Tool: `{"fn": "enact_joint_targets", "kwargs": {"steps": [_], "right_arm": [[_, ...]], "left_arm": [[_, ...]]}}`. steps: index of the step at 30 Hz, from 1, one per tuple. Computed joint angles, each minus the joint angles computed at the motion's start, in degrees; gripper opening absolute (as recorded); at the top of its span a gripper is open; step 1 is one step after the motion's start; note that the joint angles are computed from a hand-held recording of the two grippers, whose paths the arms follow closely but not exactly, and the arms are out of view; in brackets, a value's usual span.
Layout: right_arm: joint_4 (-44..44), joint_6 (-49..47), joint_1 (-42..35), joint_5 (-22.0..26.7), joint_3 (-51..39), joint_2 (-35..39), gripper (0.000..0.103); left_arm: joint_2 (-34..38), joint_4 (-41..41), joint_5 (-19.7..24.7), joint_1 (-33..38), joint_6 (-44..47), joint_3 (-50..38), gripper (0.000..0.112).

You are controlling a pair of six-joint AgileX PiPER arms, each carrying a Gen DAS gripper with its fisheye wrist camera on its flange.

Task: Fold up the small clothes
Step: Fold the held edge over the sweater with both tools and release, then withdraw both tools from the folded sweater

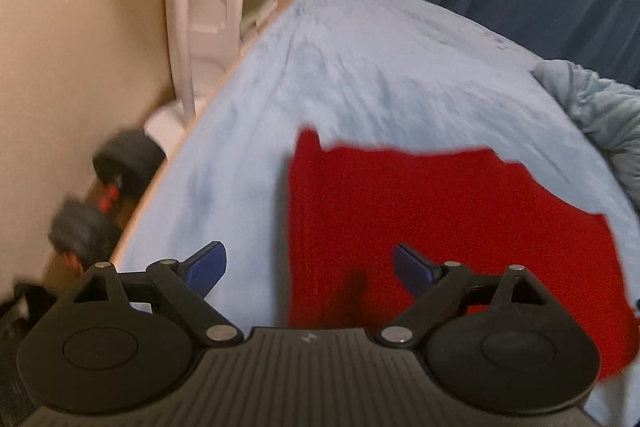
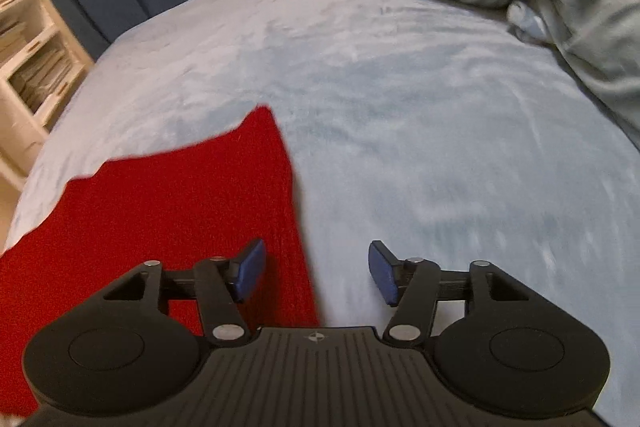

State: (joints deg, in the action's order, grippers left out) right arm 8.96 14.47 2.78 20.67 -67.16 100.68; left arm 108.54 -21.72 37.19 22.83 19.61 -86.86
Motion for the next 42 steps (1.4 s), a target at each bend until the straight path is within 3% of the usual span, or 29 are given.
{"fn": "enact_joint_targets", "kwargs": {"steps": [3, 5, 7, 9, 15, 21, 23, 26, 29, 33, 37, 42], "right_arm": [[5.4, -4.6, 0.5, -0.4, 6.4, -3.5, 0.060], [-1.6, 1.1, 1.8, -2.4, 9.0, -3.5, 0.061], [-4.7, 4.5, 1.6, -3.7, 10.2, -2.4, 0.067], [1.2, -1.0, -0.4, -4.3, 10.7, -1.9, 0.068], [11.0, -9.8, -4.6, -1.4, 13.0, -5.3, 0.068], [-16.4, 13.2, -0.7, 3.3, 14.7, -12.8, 0.065], [-16.1, 12.9, 0.1, 4.2, 16.7, -18.1, 0.065], [-8.9, 6.2, 1.2, 7.0, 19.7, -27.6, 0.065], [-8.5, 7.2, 5.7, 10.2, 21.8, -35.9, 0.066], [-17.3, 18.4, 15.9, 14.0, 22.5, -43.2, 0.066], [-23.9, 28.0, 25.0, 17.7, 22.1, -47.7, 0.066], [-34.2, 40.5, 36.0, 24.1, 22.0, -51.9, 0.066]], "left_arm": [[-5.4, -4.5, 2.2, 1.4, 1.8, 9.2, 0.093], [-6.6, -4.0, 2.2, 0.9, 1.5, 13.2, 0.093], [-6.2, 2.9, 0.4, -1.2, -3.4, 15.3, 0.093], [-5.2, 6.8, -1.6, -1.5, -5.8, 16.3, 0.094], [-6.2, 4.2, 1.1, 2.5, -2.6, 15.4, 0.095], [-13.5, 12.6, 1.2, 1.9, -8.0, 18.9, 0.099], [-18.6, 14.1, 0.3, 1.5, -7.7, 22.3, 0.101], [-26.2, 14.7, 0.9, 0.3, -6.3, 26.3, 0.103], [-34.1, 18.3, 1.8, -3.8, -10.5, 30.0, 0.103], [-43.0, 38.4, 4.9, -17.2, -31.3, 33.8, 0.103], [-50.5, 37.5, 9.5, -23.4, -33.3, 34.6, 0.103], [-56.7, 42.6, 13.7, -31.9, -40.4, 35.7, 0.103]]}}
